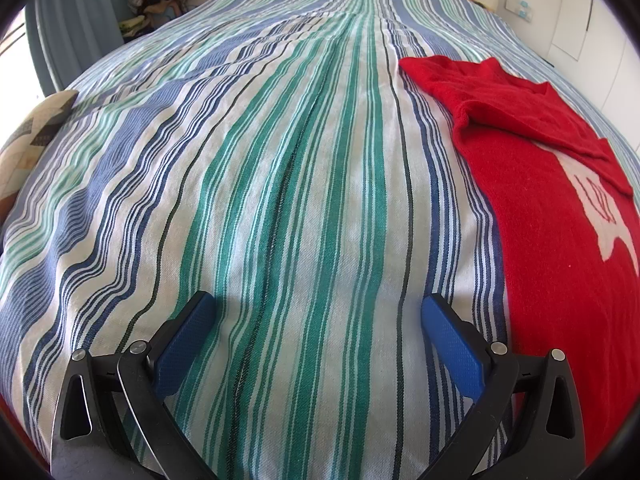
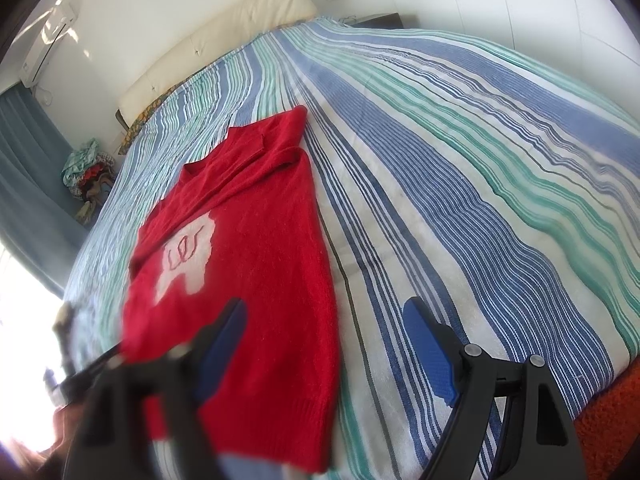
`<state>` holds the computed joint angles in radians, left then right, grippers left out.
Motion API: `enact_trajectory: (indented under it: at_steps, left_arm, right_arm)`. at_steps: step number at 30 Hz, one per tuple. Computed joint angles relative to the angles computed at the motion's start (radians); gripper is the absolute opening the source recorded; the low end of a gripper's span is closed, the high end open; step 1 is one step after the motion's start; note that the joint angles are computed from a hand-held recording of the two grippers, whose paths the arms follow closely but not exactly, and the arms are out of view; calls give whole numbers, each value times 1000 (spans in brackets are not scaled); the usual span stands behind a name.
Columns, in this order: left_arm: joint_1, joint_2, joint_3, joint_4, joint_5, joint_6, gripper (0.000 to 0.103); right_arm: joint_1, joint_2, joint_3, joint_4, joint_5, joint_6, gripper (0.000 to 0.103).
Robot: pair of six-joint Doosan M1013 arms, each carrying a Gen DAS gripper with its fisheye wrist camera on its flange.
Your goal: Fold small clothes
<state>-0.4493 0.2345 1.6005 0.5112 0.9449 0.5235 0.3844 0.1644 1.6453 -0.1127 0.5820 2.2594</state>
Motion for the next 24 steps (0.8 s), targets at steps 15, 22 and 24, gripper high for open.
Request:
enact_trajectory:
  at_steps: [15,22,24]
  left_arm:
    - [-1,1,-1,1,1,-1,103]
    - [-1,1,-1,2,1,-2,103]
    - [-2,1,-1,2,1,-2,103]
  right_arm:
    - [0,1,-2,1,4,-3,80]
    - [0,0,-4,-5,7,-1,80]
    - [0,1,-5,-5,10,-3,80]
